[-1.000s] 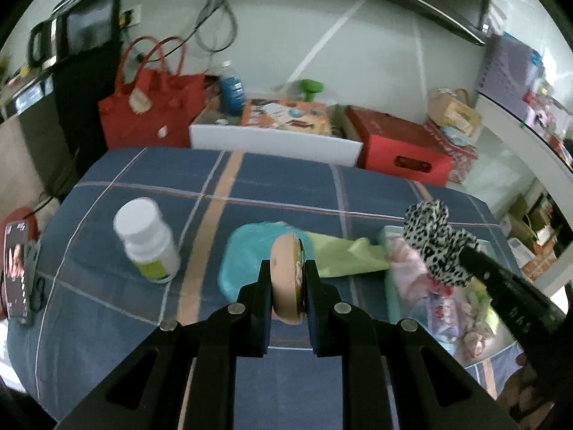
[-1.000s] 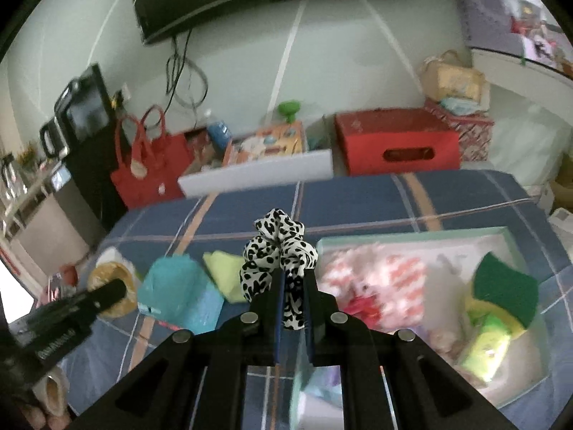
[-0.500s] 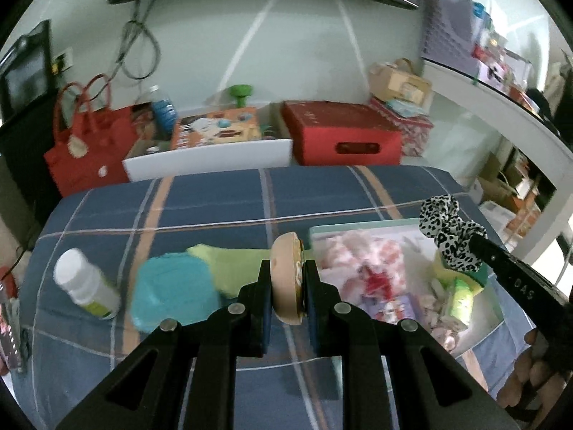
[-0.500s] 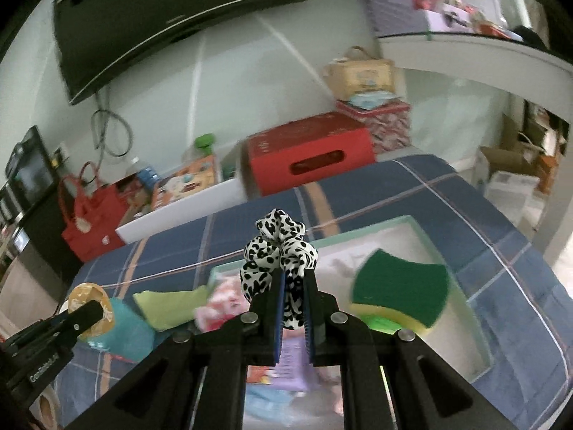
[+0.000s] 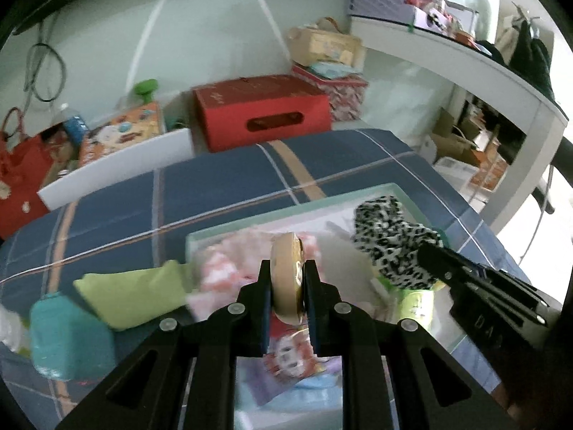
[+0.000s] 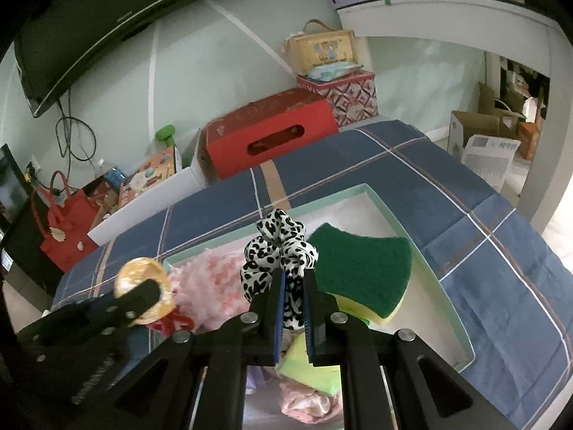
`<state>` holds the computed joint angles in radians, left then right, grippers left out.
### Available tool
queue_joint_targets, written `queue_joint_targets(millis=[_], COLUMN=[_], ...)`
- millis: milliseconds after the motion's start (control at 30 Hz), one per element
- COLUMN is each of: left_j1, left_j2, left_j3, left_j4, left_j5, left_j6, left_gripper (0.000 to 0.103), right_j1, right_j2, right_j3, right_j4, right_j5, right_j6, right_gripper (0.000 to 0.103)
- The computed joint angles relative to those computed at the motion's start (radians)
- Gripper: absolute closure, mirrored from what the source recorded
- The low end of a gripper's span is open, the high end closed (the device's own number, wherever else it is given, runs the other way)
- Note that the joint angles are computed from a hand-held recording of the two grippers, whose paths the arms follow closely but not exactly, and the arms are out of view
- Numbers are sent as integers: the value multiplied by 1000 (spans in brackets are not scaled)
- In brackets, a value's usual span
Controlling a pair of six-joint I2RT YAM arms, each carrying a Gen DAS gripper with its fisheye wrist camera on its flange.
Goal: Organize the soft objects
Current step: 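Carry the puff and scrunchie into the tray and open both tools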
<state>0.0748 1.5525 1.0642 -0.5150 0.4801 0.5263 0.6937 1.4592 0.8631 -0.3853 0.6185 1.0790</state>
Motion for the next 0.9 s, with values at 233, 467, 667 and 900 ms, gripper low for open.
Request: queue_joint_targets(millis=[233, 467, 667, 900], left_j1=[-46, -58, -36, -7], left_j2=[86, 148, 129, 72], left_j3=[-15, -21, 1, 4], left_j4=[24, 28, -27, -55], left_j5=[-24, -39, -2, 14], left_j6=[-8, -10, -5, 10], left_gripper=[86, 86, 57, 31], right_j1=[-46, -48, -28, 3], right_j2=[61, 101, 83, 51], right_j3=[2, 19, 34, 65], right_j4=[20, 19, -16, -78], right_j5=[-71, -92, -66, -12], right_j6=[-14, -28, -20, -16], right_gripper=[92, 92, 89, 67])
